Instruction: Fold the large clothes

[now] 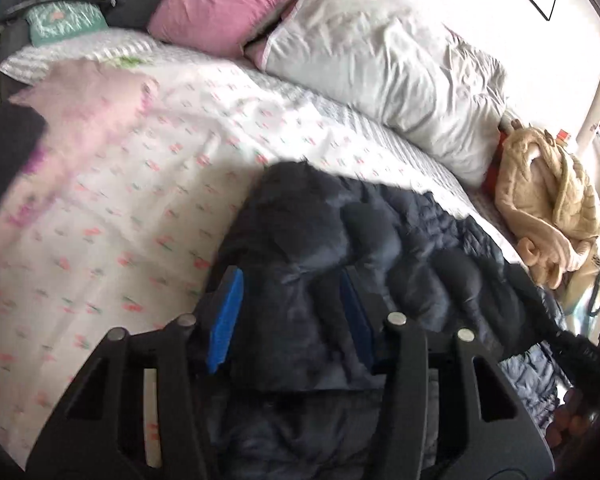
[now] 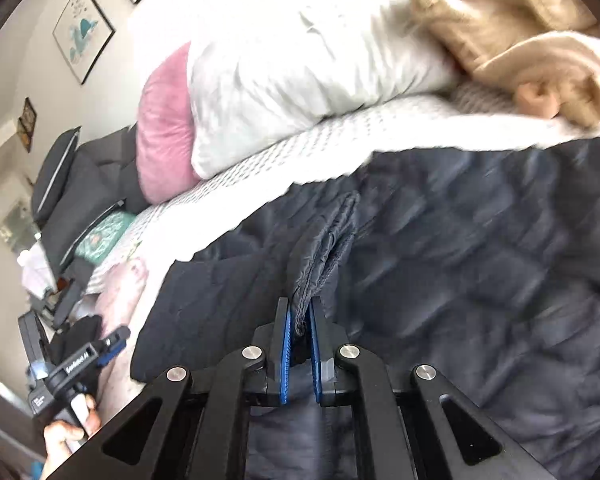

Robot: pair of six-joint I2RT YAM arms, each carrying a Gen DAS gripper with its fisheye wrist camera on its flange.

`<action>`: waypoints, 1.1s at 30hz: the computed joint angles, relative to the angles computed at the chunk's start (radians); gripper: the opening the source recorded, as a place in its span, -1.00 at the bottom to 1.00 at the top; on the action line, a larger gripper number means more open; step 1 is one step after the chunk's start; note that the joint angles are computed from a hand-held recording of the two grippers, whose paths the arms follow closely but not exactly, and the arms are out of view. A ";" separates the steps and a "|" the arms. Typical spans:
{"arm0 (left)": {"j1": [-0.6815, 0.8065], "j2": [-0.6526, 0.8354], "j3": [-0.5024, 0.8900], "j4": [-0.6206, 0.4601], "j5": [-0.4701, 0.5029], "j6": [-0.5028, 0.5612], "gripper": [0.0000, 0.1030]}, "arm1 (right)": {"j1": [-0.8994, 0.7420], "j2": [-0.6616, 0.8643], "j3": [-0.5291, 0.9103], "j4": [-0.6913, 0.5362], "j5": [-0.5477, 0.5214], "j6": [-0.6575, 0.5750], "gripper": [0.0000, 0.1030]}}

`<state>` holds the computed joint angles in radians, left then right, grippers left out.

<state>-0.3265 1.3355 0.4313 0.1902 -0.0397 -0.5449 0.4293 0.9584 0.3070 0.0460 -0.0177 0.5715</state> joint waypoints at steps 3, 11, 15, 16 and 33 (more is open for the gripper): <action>-0.053 0.113 0.058 -0.014 -0.008 0.005 -0.13 | -0.037 0.015 0.007 -0.055 0.024 -0.063 -0.84; -0.113 0.277 0.161 -0.139 -0.042 -0.001 -0.15 | -0.042 0.198 0.021 -0.105 0.134 -0.092 -0.84; -0.123 0.248 0.156 -0.158 -0.042 -0.016 0.01 | 0.013 0.214 0.027 -0.133 0.264 -0.109 -0.84; -0.122 0.247 0.155 -0.160 -0.045 -0.019 0.08 | 0.021 0.218 0.030 -0.141 0.292 -0.113 -0.84; -0.223 0.129 0.239 -0.430 -0.024 -0.110 0.92 | -0.524 -0.287 0.005 -0.586 -0.163 -0.310 0.59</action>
<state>-0.5493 1.4648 0.6707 -0.2401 -0.0636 -0.6549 -0.0951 0.6711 0.3117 -0.5397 -0.1806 0.2619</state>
